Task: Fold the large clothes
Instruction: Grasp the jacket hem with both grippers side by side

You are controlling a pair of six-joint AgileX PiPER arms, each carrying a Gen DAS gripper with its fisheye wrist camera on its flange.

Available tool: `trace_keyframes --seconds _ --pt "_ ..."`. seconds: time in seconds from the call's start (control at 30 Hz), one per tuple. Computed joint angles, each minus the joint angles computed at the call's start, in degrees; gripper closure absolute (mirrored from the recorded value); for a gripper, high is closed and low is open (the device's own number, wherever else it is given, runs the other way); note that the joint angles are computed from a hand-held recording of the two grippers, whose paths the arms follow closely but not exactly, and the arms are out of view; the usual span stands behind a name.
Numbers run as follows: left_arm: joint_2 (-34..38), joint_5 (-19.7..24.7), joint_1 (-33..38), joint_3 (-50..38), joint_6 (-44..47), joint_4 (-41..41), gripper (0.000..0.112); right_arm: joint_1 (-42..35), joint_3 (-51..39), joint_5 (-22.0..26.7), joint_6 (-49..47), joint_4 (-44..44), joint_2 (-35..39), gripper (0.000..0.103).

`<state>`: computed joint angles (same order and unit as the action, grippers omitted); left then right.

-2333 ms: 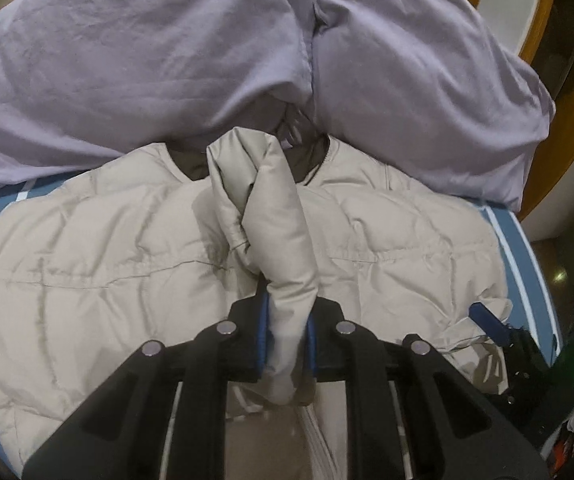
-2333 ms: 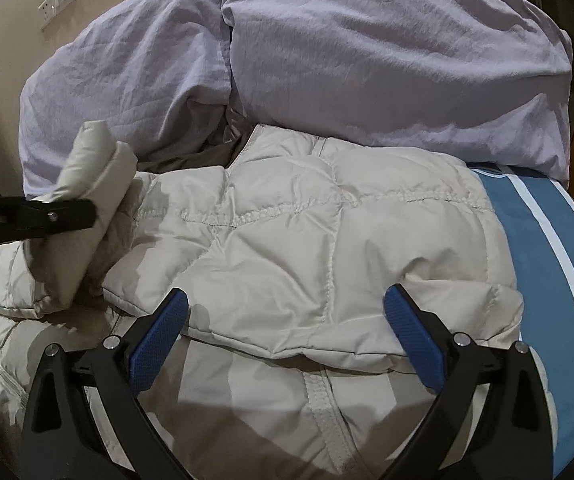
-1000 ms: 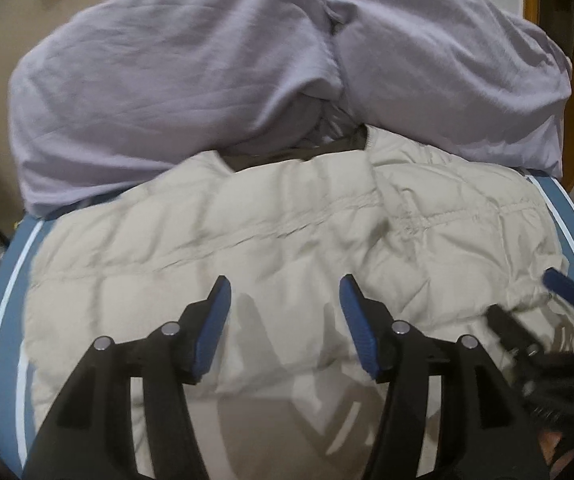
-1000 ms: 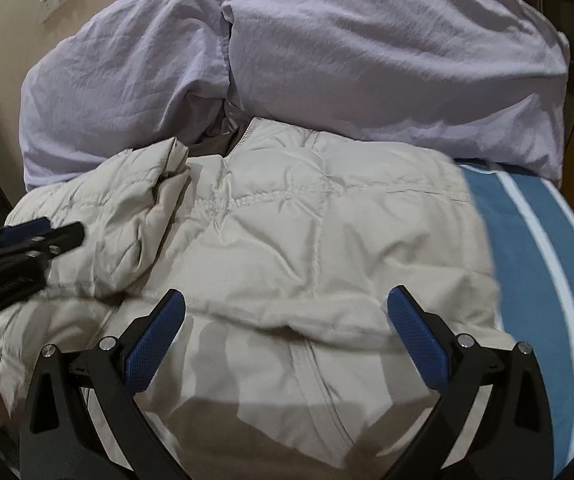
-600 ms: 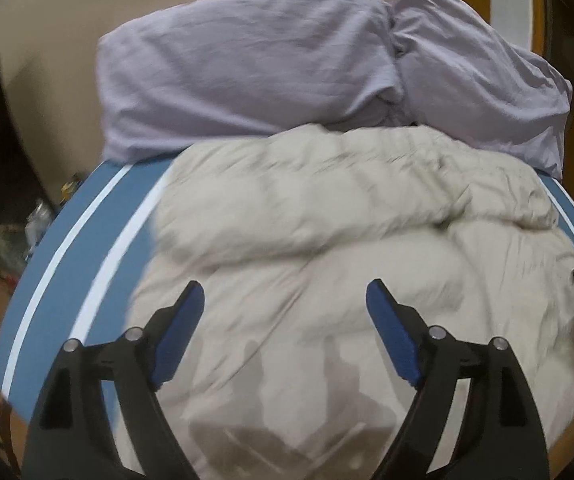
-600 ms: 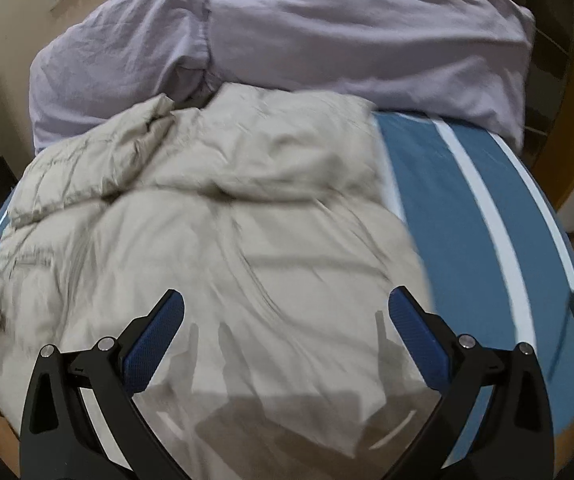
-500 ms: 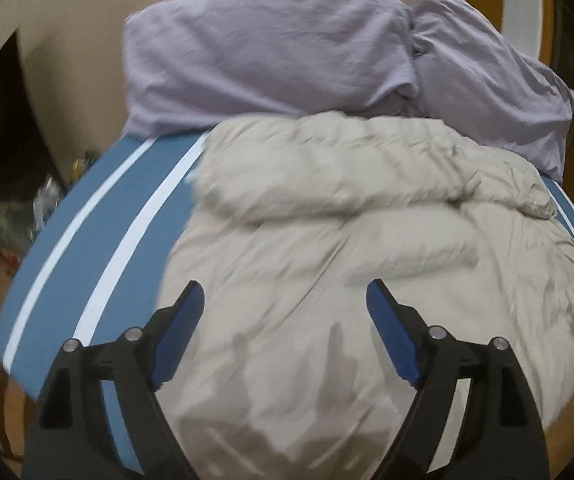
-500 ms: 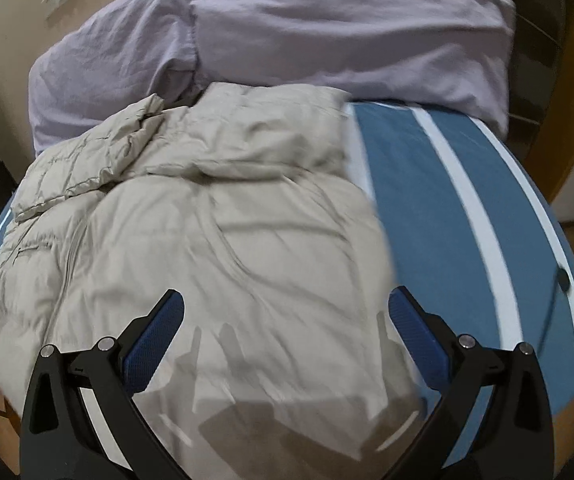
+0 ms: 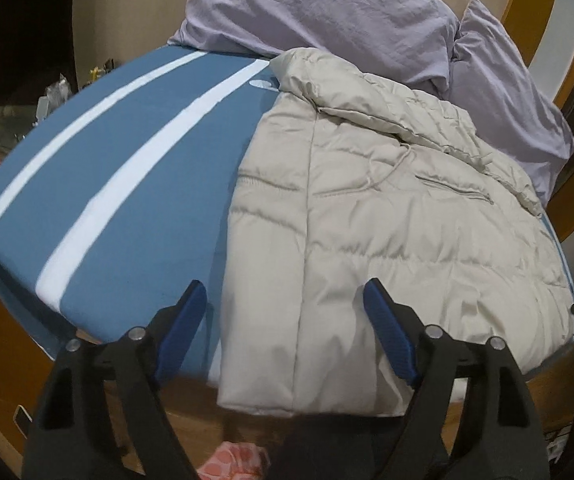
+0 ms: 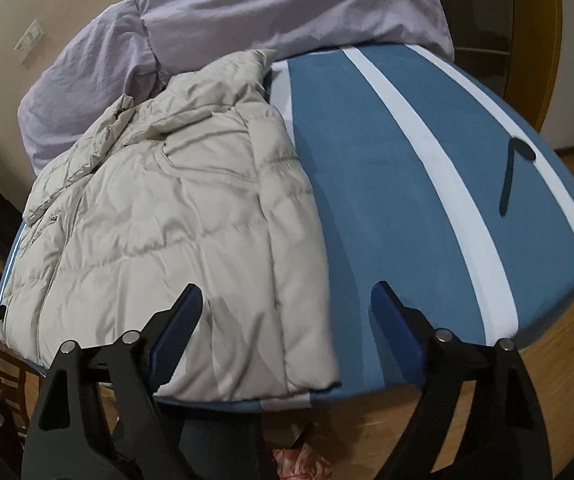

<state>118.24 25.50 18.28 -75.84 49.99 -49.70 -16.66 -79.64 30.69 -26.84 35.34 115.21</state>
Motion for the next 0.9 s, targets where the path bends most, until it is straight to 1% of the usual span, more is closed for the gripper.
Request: trace_keyframes --seconds 0.13,0.23,0.3,0.37,0.5,0.6,0.77,0.8,0.9 --pt "0.35 1.94 0.53 0.7 2.92 -3.92 0.042 -0.72 1.11 0.77 -2.9 3.25 0.3 0.023" --pt "0.25 1.32 0.26 1.97 4.98 -6.21 0.045 -1.13 2.4 0.54 -6.12 6.42 -0.04 0.03" --pt "0.18 1.11 0.15 2.27 5.82 -6.92 0.048 -1.54 2.74 1.66 -9.0 9.5 -0.04 0.041" --pt "-0.17 0.84 -0.05 3.01 6.7 -7.96 0.05 -1.82 3.09 2.56 -11.09 11.6 -0.03 0.047" --pt "-0.9 0.03 -0.43 4.81 9.26 -10.47 0.052 -1.73 3.95 2.37 -13.3 14.05 -0.21 0.056" --pt "-1.08 -0.06 -0.31 5.45 10.9 -11.94 0.052 -1.89 4.04 2.71 -14.49 15.46 -0.07 0.06" --pt "0.24 2.77 1.56 3.21 9.2 -12.24 0.05 -2.66 4.33 3.39 -17.0 18.42 0.3 0.06" --pt "0.17 2.6 1.51 3.35 9.59 -12.36 0.05 -2.71 4.49 3.31 -17.31 18.88 0.28 0.059" --pt "-0.68 0.0 0.11 5.0 11.53 -12.91 0.051 -2.82 4.79 3.25 -18.67 20.64 0.38 0.056"
